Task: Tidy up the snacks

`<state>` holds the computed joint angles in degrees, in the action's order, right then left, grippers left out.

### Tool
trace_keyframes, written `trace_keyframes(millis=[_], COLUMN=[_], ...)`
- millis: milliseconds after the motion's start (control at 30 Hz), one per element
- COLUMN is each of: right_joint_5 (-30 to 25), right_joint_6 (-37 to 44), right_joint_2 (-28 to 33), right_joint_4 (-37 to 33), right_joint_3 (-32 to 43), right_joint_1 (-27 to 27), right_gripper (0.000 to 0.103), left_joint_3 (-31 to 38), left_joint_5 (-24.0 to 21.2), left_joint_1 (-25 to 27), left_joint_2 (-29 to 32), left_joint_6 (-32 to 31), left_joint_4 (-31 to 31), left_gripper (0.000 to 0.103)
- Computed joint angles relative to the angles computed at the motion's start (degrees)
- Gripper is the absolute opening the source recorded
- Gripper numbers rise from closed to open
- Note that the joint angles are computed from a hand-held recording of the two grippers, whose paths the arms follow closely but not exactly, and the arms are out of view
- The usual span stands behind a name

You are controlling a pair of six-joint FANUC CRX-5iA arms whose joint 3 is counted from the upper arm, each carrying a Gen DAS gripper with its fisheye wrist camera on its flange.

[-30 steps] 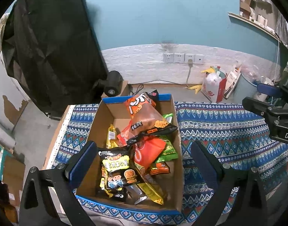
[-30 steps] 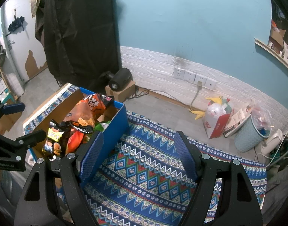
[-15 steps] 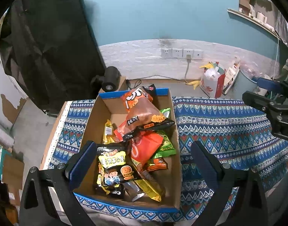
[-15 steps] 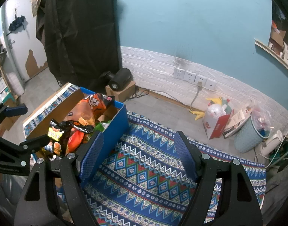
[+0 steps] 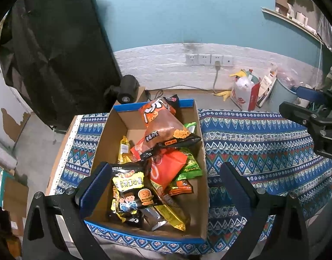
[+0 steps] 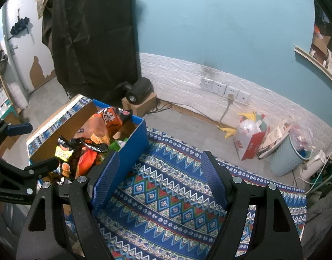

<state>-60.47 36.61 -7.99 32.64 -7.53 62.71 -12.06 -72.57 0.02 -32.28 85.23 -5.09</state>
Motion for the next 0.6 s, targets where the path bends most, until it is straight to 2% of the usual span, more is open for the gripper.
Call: trace_keyframes(millis=[600], right_joint_5=[0.07], right_joint_6=[0.10], right_joint_2=[-0.15], right_joint_4=[0.05], right_joint_3=[-0.15], right_joint_1=[0.09], right_gripper=[0.076], left_joint_3=[-0.10], left_joint_5=[-0.41], left_joint_1=[0.57], left_joint_2=[-0.07], left_joint_6=[-0.34], left_joint_4=[0.72], left_gripper=[0.101])
